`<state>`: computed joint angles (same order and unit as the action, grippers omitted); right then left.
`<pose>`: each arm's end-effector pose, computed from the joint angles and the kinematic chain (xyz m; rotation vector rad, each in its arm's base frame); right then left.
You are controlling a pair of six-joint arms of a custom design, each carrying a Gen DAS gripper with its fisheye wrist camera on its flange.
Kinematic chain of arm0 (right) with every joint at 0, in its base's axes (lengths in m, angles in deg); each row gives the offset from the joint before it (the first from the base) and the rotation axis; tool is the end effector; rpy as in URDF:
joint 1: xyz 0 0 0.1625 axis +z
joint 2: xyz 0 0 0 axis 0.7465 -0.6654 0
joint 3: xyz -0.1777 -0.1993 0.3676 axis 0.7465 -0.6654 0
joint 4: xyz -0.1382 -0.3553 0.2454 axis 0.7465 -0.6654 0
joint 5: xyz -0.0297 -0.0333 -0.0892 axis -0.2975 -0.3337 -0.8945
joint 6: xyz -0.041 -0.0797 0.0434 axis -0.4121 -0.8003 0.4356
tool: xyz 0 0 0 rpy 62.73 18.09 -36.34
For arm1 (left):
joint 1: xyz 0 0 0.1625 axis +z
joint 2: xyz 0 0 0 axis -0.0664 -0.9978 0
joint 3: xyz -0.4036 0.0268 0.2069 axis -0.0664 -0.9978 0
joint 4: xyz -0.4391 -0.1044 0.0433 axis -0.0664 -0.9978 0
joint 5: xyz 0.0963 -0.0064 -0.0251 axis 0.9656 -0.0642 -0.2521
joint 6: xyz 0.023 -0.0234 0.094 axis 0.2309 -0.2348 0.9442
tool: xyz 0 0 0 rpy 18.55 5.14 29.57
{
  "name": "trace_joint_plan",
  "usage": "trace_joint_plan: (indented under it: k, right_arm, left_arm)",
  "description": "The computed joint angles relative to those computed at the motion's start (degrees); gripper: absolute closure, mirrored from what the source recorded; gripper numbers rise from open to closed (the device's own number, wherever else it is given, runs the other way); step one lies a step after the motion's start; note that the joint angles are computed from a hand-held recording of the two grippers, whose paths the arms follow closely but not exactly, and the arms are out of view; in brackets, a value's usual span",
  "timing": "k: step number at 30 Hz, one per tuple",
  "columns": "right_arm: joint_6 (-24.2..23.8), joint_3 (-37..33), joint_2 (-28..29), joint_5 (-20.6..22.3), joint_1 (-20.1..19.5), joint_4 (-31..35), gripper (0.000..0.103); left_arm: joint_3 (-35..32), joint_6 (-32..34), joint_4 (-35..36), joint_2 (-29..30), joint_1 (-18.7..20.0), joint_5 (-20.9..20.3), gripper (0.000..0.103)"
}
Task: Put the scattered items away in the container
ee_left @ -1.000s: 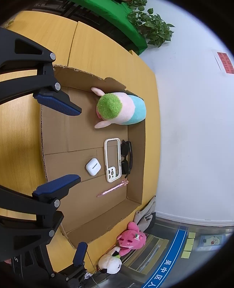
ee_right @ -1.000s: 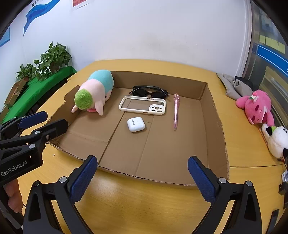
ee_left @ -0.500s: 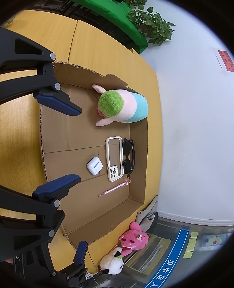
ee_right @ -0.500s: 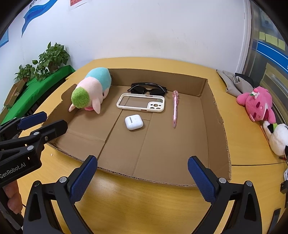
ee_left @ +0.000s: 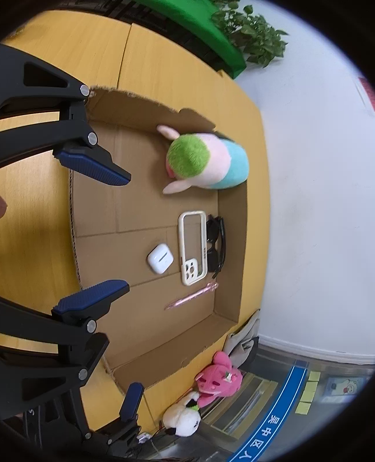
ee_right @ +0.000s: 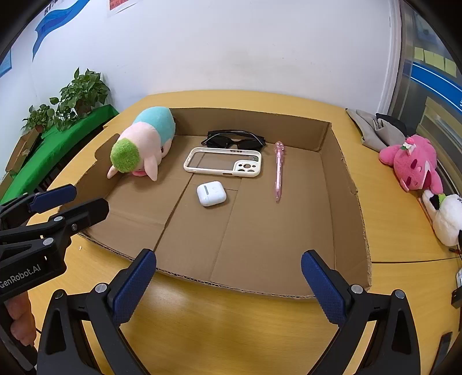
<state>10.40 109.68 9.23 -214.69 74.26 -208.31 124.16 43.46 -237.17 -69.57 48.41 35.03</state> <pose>0.3104 -0.3756 0.0346 0.4929 -2.2914 0.7797 -0.1021 -0.3914 0.2528 0.5329 2.3663 -0.8367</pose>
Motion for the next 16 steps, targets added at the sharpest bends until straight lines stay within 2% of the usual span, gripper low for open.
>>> trace_joint_plan:
  k: [4, 7, 16]
  right_arm:
    - [-0.08, 0.09, -0.05, -0.09, -0.12, -0.05, 0.001]
    - [0.25, 0.19, -0.09, -0.10, -0.23, 0.22, 0.001]
    - [0.56, 0.31, 0.17, -0.34, 0.16, 0.45, 0.001]
  left_arm:
    - [0.27, 0.43, -0.88, 0.19, -0.14, -0.44, 0.035]
    - [0.77, 1.57, -1.85, 0.15, -0.80, -0.33, 0.023]
    - [1.94, -0.22, -0.61, -0.88, -3.18, 2.76, 0.023]
